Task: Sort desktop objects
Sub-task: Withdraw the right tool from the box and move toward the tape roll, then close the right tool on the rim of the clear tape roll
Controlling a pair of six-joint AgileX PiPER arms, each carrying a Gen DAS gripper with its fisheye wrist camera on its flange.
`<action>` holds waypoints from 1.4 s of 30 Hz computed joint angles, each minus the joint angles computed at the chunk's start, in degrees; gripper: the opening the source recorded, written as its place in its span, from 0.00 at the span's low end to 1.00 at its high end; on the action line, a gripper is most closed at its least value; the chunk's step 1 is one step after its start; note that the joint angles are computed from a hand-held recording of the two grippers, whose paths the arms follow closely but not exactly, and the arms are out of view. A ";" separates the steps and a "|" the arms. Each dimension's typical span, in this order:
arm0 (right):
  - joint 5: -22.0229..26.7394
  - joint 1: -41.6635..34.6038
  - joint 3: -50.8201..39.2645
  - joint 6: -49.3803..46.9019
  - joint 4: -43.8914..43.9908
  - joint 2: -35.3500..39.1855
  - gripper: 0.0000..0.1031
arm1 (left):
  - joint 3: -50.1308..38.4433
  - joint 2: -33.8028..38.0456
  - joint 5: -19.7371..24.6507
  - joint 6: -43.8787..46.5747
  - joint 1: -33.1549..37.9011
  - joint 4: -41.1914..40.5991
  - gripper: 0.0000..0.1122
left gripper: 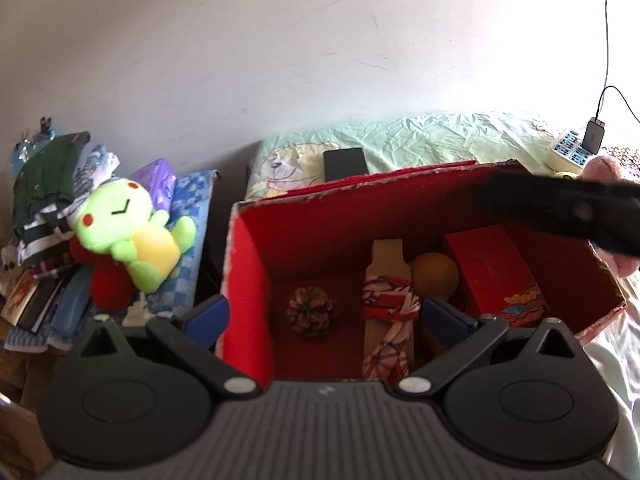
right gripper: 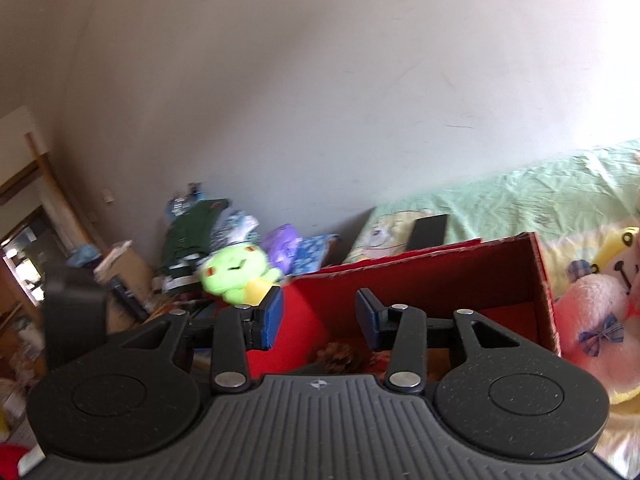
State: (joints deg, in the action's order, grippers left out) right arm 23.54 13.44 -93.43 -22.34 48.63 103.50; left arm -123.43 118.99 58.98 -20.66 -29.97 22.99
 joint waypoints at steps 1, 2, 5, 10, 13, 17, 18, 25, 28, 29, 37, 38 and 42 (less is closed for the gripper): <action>0.70 -0.18 1.25 -4.06 3.33 -0.86 0.43 | 1.50 -1.09 -0.55 -0.21 0.04 -0.04 0.91; 1.38 -0.27 2.39 -7.29 5.79 -1.65 0.43 | 3.04 -2.21 -0.95 -0.59 0.06 -0.03 0.91; 4.73 -0.39 3.86 -12.44 9.02 -2.79 0.43 | 7.72 -5.28 -2.37 -2.22 0.06 0.32 0.91; 9.77 -0.64 6.70 -18.24 12.36 -4.56 0.43 | 17.16 -11.38 -4.83 -3.96 -0.35 2.08 0.91; 12.34 -1.33 7.29 -17.96 12.99 -4.50 0.42 | 23.51 -15.38 -6.50 -5.08 -0.30 3.48 0.91; 14.77 -1.74 7.69 -16.64 12.91 -4.06 0.42 | 28.87 -18.24 -7.43 -4.54 1.32 1.05 0.91; 15.70 -1.78 7.14 -15.68 12.14 -3.56 0.42 | 29.65 -18.41 -7.47 -3.64 1.91 -0.39 0.91; 22.24 -0.32 0.78 -3.15 0.16 0.99 0.42 | 32.85 -16.95 -8.07 0.87 4.25 -8.80 0.91; 26.06 0.54 -3.55 2.22 -5.28 3.95 0.42 | 32.91 -15.31 -7.69 -0.02 4.52 -9.73 0.71; 26.93 0.95 -5.03 4.22 -7.44 4.93 0.42 | 32.46 -14.52 -7.08 0.50 4.92 -11.10 0.63; 32.03 2.53 -13.97 10.03 -13.69 11.56 0.42 | 31.40 -10.95 -4.51 0.85 7.13 -17.00 0.42; 32.77 2.87 -15.27 10.64 -14.40 12.44 0.42 | 31.48 -10.76 -4.77 1.21 7.22 -17.81 0.38; 34.74 4.54 -20.43 14.79 -18.31 16.14 0.42 | 31.69 -9.89 -5.74 0.23 6.67 -17.13 0.25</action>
State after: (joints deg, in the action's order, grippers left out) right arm 58.28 17.98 -113.87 -7.55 30.32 119.63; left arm -91.74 109.10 53.23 -20.43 -23.30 5.86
